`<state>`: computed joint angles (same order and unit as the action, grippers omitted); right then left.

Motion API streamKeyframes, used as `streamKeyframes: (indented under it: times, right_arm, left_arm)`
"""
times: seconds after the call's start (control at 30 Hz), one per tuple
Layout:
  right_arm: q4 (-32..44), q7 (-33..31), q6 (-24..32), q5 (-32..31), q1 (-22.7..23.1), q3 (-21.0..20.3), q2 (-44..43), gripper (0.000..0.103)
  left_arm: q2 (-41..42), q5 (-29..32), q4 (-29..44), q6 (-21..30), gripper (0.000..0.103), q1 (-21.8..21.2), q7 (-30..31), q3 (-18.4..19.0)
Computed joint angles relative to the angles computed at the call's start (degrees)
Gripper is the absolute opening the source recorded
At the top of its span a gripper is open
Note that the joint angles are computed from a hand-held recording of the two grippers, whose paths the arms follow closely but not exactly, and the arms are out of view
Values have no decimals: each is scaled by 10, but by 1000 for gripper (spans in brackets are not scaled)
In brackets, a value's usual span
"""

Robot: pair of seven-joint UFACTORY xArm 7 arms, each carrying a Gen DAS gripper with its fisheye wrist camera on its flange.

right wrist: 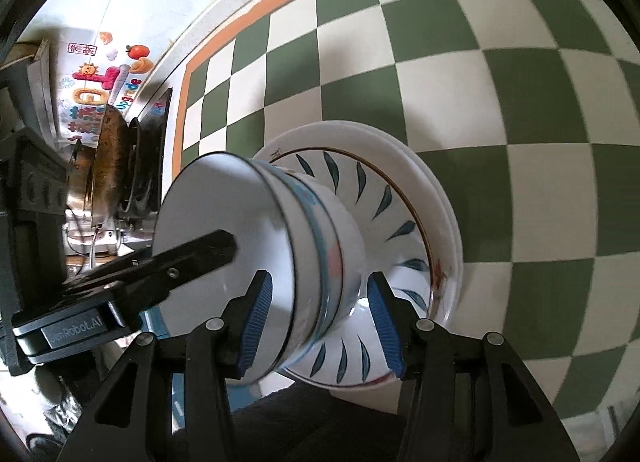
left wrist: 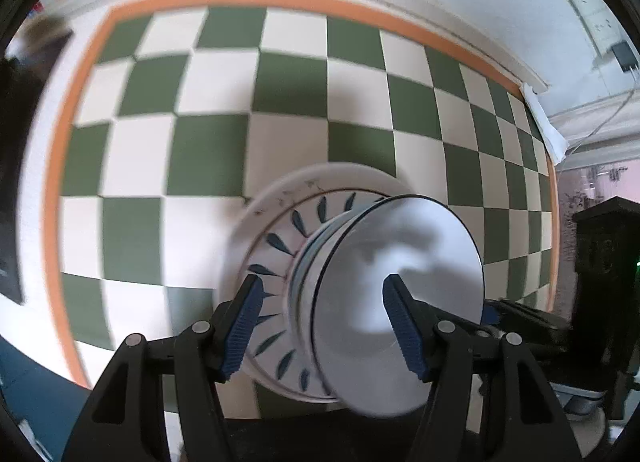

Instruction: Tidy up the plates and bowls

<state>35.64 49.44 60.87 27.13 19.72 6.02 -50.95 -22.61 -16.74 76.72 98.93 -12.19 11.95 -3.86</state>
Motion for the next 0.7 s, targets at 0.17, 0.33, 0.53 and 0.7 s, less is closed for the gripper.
streamKeyframes:
  times: [0.17, 0.33, 0.53, 0.7]
  right_arm:
    - [70, 52, 77, -63, -21, 40, -9, 58]
    - [152, 109, 156, -113, -38, 82, -9, 77]
    - [272, 161, 245, -179, -61, 141, 13, 93]
    - [372, 175, 319, -231, -81, 185, 43, 98]
  left_arm:
    - [-39, 32, 4, -16, 60, 3, 30, 2]
    - [-68, 36, 13, -5, 63, 3, 61, 15]
    - [-111, 45, 26, -20, 93, 10, 88, 20]
    - [-138, 32, 41, -23, 95, 18, 78, 33]
